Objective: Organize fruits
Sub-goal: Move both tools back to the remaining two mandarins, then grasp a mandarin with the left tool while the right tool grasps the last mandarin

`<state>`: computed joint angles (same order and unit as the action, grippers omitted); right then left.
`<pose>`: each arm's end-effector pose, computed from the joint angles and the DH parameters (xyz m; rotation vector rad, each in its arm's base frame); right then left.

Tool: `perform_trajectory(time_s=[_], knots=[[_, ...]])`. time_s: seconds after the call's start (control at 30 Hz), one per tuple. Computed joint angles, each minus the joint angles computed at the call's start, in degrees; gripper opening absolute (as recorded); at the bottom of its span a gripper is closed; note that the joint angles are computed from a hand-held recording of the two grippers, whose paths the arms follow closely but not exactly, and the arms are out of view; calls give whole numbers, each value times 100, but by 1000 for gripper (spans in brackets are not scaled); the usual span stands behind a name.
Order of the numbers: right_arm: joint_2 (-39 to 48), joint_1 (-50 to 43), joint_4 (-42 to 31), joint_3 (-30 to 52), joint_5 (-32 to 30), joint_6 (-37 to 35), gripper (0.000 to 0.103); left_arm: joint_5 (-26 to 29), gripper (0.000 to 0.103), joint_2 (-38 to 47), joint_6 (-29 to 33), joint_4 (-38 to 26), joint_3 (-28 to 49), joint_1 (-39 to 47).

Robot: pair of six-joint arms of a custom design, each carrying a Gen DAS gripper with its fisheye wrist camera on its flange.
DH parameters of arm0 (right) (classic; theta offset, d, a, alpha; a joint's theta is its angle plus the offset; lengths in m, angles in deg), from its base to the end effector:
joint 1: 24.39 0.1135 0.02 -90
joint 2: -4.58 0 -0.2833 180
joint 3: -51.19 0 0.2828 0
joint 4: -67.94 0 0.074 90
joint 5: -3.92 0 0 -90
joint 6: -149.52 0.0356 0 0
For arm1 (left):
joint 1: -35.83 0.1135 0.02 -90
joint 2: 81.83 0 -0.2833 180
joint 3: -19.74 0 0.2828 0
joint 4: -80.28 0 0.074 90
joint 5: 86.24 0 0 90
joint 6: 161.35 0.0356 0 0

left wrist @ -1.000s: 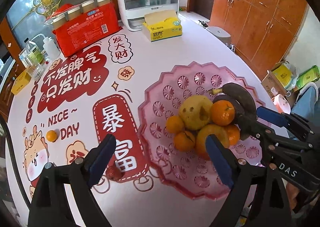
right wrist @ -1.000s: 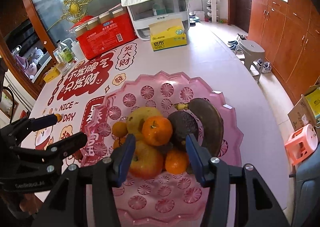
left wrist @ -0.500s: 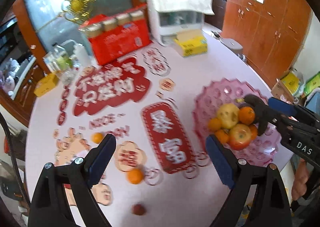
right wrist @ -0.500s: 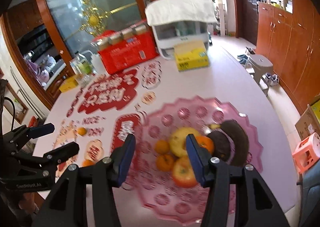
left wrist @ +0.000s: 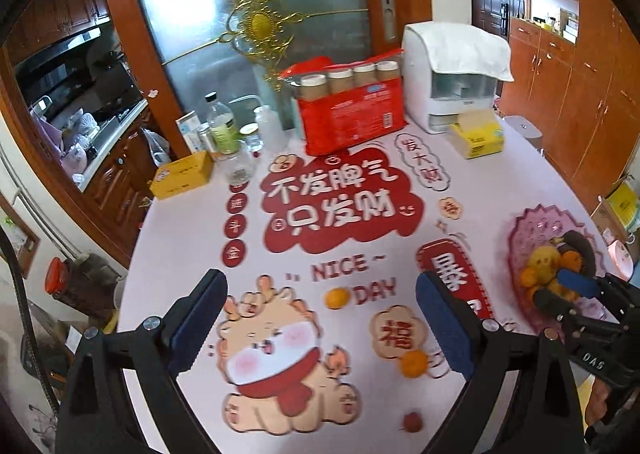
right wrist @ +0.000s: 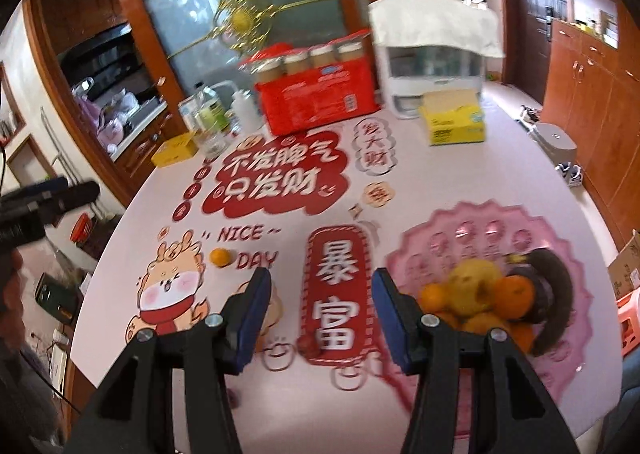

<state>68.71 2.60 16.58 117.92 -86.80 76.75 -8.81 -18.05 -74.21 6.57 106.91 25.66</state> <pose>0.2236 0.1144 0.2988 -0.2146 2.4456 0.3620 0.2217 -0.0319 0.3962 0.0584 2.4268 0.1661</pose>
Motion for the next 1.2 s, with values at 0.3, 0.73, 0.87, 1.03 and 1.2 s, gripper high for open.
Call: perform_trajectory(time_s=[0.3, 0.73, 0.87, 1.03, 1.2], knots=[[1003, 1225, 335, 2, 717, 971, 53, 1037, 95, 331, 1666, 697, -591, 1249], [2577, 1907, 573, 127, 535, 1667, 53, 1791, 95, 2076, 3447, 2053, -1481, 1557], [3041, 1905, 635, 307, 414, 1679, 52, 1936, 95, 2615, 3401, 2215, -1365, 1617], [3370, 1977, 557, 533, 721, 1618, 43, 1998, 89, 3098, 3338, 2399, -1288, 1567], [3325, 1903, 696, 456, 633, 1600, 41, 2044, 77, 3587, 3173, 2475, -1145, 1432]])
